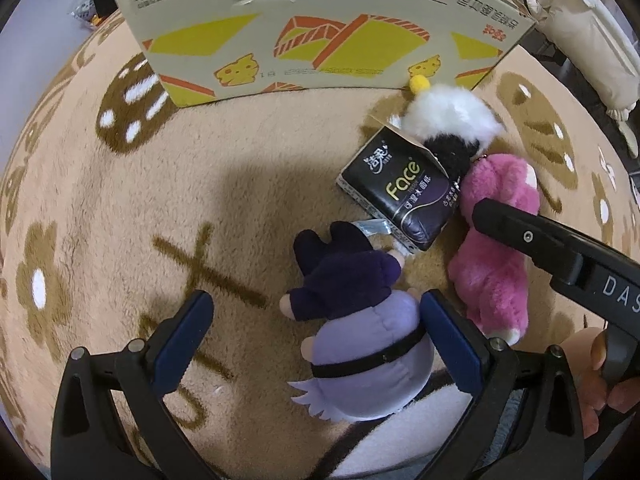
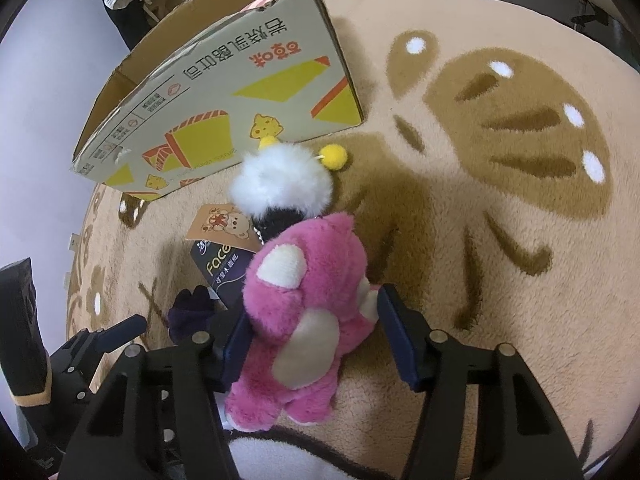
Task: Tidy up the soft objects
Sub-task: 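Lower left tool onto white-haired doll plush while right tool lowers onto pink bear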
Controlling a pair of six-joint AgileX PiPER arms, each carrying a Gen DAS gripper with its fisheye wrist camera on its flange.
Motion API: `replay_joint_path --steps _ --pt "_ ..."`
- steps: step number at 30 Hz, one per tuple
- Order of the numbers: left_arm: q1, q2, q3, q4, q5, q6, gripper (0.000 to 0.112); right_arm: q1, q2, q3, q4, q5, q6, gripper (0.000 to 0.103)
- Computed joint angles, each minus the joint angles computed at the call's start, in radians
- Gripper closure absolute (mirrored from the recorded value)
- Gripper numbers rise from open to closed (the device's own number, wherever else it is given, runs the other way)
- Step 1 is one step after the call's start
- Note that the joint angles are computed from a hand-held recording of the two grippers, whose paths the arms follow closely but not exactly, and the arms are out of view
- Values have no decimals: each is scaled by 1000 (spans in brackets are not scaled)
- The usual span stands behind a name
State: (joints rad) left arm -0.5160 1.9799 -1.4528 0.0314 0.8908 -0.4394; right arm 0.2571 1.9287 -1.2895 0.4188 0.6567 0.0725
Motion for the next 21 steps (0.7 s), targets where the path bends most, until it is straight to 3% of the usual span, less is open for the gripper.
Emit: replay_joint_path --steps 8,11,13,17,21 --pt "-43 43 -47 -23 7 -37 17 13 26 -27 -6 30 -6 40" --pt "-36 49 -37 -52 -20 -8 30 17 27 -27 -18 29 3 40" --pt "-26 57 -46 -109 -36 38 47 28 14 -11 -43 -3 32 46" --pt "-47 61 -52 -84 -54 29 49 25 -16 26 -19 -60 9 54" --pt "-66 41 -46 -28 -67 -28 63 11 -35 49 43 -82 -53 58"
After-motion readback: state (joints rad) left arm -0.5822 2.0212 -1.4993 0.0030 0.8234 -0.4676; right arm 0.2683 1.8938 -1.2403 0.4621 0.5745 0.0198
